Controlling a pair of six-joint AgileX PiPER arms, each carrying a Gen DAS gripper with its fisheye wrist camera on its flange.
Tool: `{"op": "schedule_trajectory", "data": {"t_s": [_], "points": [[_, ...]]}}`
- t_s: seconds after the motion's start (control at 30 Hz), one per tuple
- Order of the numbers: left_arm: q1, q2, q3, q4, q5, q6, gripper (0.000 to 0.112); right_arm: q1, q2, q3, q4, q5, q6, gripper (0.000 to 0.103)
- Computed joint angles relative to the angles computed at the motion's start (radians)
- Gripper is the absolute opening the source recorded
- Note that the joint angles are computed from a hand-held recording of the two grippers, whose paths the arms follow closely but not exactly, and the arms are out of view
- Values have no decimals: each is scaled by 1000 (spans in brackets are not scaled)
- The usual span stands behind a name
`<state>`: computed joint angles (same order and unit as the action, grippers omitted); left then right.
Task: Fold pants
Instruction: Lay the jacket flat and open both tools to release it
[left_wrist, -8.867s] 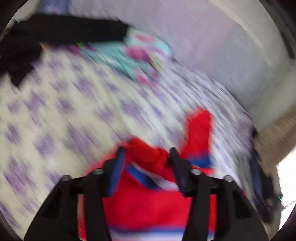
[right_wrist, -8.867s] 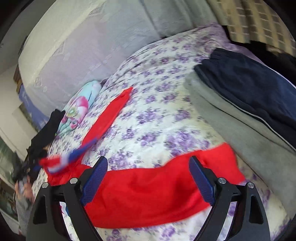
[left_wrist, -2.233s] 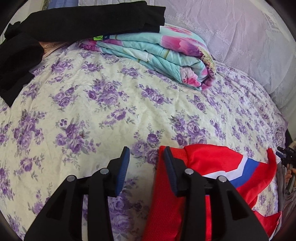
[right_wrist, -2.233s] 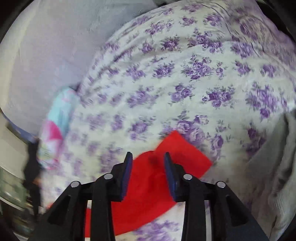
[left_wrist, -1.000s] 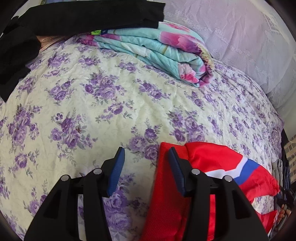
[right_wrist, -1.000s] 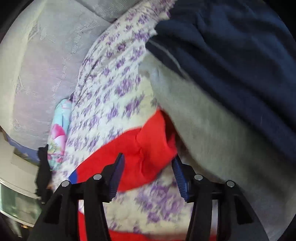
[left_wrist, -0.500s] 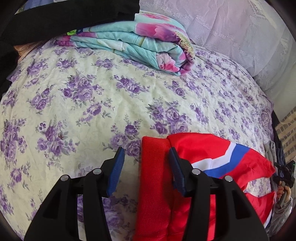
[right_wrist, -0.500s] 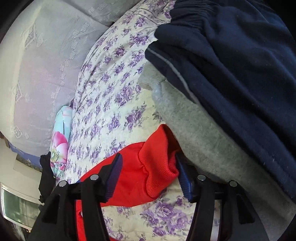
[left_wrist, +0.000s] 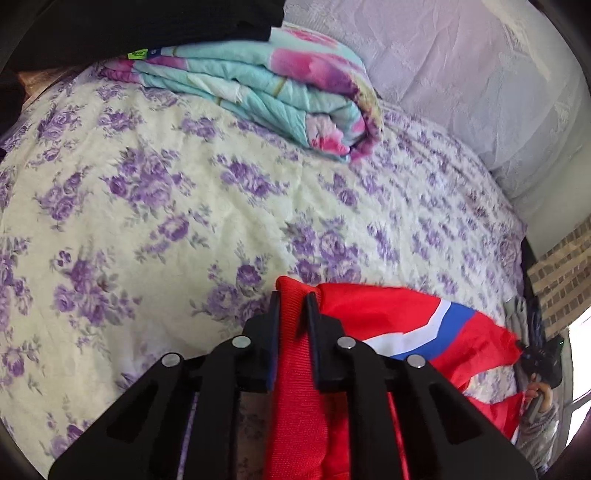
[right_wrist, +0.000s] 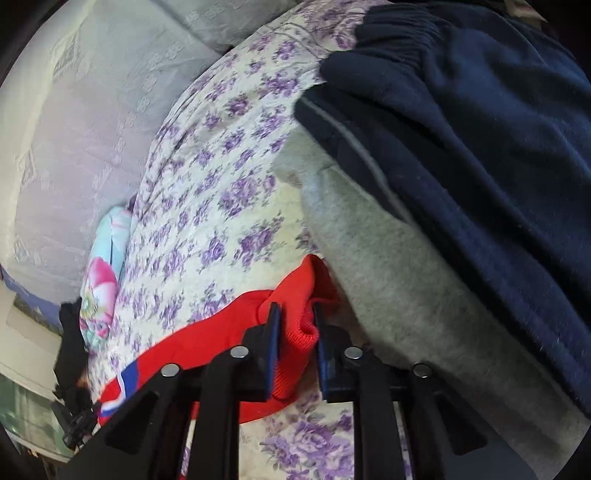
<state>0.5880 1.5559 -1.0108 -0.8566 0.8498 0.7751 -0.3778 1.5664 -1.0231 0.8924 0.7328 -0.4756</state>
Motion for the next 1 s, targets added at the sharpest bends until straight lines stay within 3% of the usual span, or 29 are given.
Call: {"op": "schedule_trajectory", "data": {"t_s": [0.2,0.37,0.47,0.53,0.63,0.67,0.73,0.8,0.87,1.0], "points": [[-10,-4,-104,87,-59,-130,11,45,30,-34,55,4,-25,15],[-49,100,-220,260,-91,-292,11,170,138,-180,-77,-72,113,15],[-73,128,-210,331,-123,-344,17,167,225,-262,-116,-22,182,17],[-60,134,-210,363,-95,-376,35,134,227,-274,-127,31,203,37],[37,87,-187,281,-50,-310,70,84,151,-228,-112,70,143,40],[68,67,-171,253,-46,-282,73,62,118,-207,-106,82,122,41],[133,10,-137,240,-42,-250,74,0,31,-146,-74,123,55,42],[209,-56,-84,218,9,-177,74,-67,-84,-57,-72,167,-4,53],[271,-138,-5,211,58,-95,74,-154,-200,45,-47,225,-91,55],[406,-322,195,177,146,103,74,-445,-394,254,9,463,-306,55]]}}
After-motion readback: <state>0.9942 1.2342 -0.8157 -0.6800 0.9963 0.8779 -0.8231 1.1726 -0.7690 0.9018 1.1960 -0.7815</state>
